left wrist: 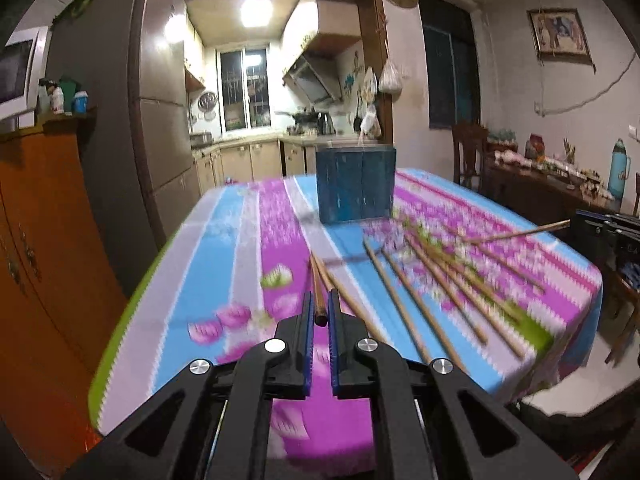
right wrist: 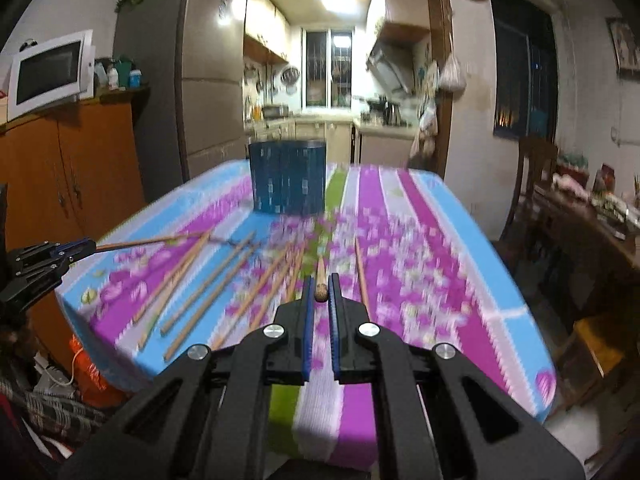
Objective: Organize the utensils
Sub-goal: 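Lift the chopstick with the right tool toward the blue utensil holder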
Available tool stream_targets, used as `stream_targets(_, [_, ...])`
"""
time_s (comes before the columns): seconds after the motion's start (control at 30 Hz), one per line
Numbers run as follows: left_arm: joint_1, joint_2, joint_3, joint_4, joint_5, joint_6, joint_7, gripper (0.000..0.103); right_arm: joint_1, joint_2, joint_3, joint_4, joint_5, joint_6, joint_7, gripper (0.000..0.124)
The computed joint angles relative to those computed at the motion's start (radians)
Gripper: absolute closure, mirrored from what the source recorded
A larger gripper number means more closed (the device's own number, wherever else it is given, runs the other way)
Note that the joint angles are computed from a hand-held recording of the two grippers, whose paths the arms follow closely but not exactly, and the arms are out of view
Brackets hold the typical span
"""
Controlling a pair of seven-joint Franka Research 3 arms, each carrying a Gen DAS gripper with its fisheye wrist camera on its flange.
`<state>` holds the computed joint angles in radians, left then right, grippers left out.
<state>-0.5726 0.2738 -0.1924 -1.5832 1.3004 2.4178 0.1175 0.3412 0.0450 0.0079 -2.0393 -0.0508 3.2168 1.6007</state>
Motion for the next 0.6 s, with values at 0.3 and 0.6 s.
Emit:
stream_targets(0.3, [0.032,0.111,0.042,0.262,-0.103,0.061,0.206,0.095,-0.185,0.167,0.229,0.323,0.358,-0.075,-0.443,0.119])
stream_targets(0.6, [0.034,0.311,0.098,0.621,-0.327,0.087,0.495,0.096,-0.134,0.361,0.184,0.699,0.45,-0.244,-0.565,0.119])
